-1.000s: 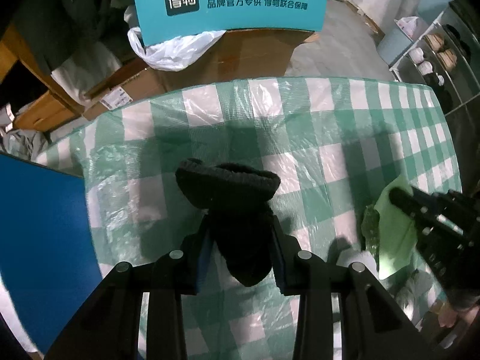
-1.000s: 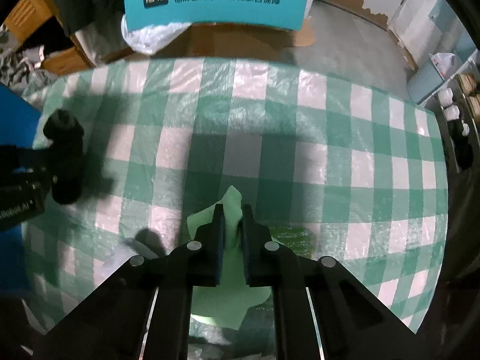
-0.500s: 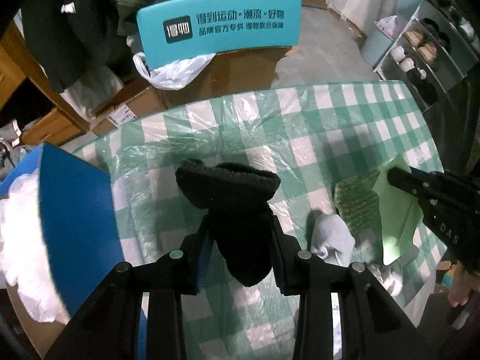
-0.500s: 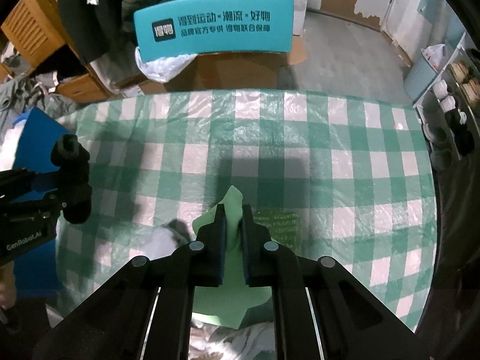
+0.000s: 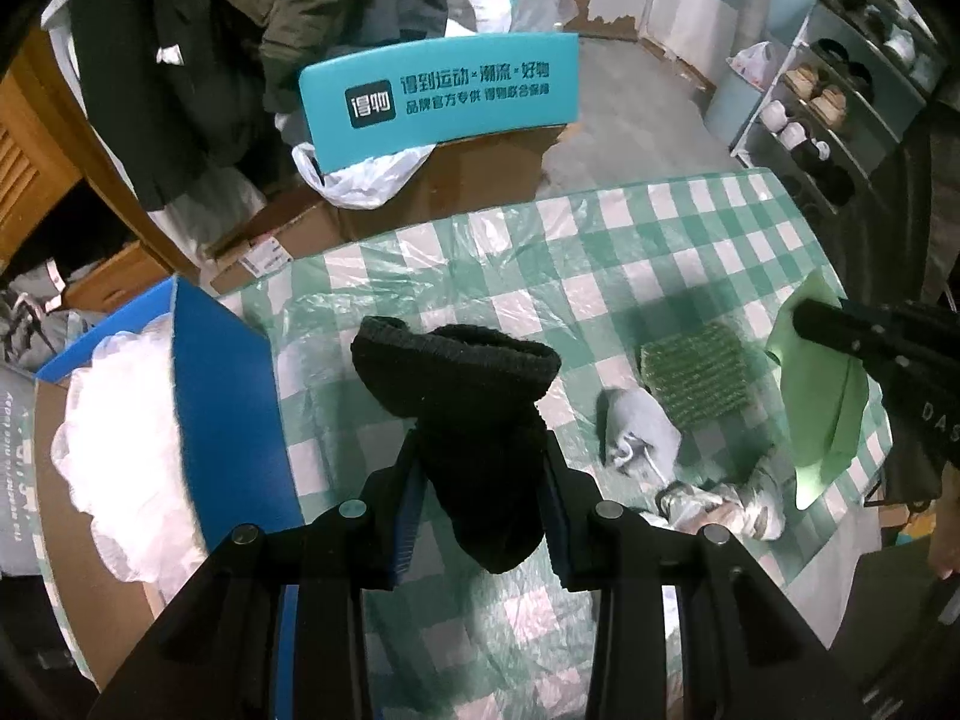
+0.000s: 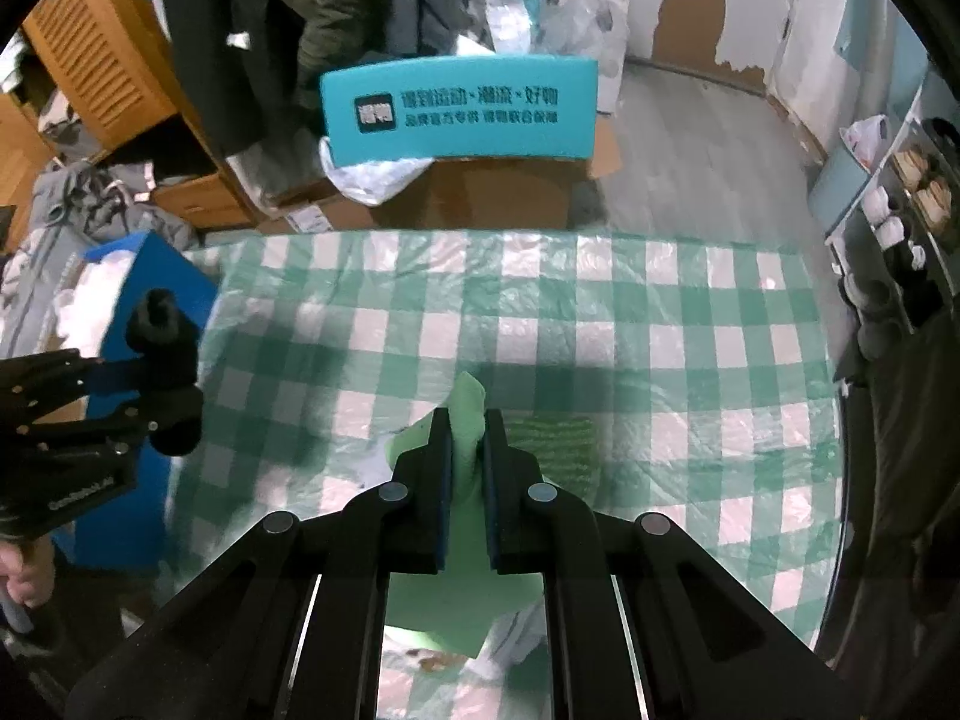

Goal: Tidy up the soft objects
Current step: 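Carry black sock in left tool and green cloth in right tool over the box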

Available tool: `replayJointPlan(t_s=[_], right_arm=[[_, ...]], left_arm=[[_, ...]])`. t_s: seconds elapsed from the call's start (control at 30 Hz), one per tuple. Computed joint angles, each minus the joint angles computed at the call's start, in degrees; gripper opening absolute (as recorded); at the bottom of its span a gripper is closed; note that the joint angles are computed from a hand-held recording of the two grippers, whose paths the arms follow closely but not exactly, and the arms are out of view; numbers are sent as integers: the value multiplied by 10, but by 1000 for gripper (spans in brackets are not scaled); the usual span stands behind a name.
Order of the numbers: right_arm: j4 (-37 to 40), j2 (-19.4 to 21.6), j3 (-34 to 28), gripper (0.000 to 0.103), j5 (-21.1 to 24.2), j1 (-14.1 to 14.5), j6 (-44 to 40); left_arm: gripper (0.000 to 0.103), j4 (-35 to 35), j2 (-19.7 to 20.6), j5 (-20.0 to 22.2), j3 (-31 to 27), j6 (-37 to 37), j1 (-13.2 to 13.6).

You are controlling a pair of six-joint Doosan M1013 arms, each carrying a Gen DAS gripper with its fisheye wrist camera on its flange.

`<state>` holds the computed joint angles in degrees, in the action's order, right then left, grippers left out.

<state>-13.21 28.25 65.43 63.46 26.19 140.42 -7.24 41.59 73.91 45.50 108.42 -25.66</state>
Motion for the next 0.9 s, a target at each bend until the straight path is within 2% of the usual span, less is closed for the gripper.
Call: replayJointPlan(t_s=[0.6, 0.9], right_arm=[[-6, -4, -27, 8, -19, 19, -30], [5, 9, -56, 8, -22, 26, -55]], left_arm=[[35, -7, -58, -63, 71, 52, 10], [35, -5, -78, -94, 97, 64, 21]])
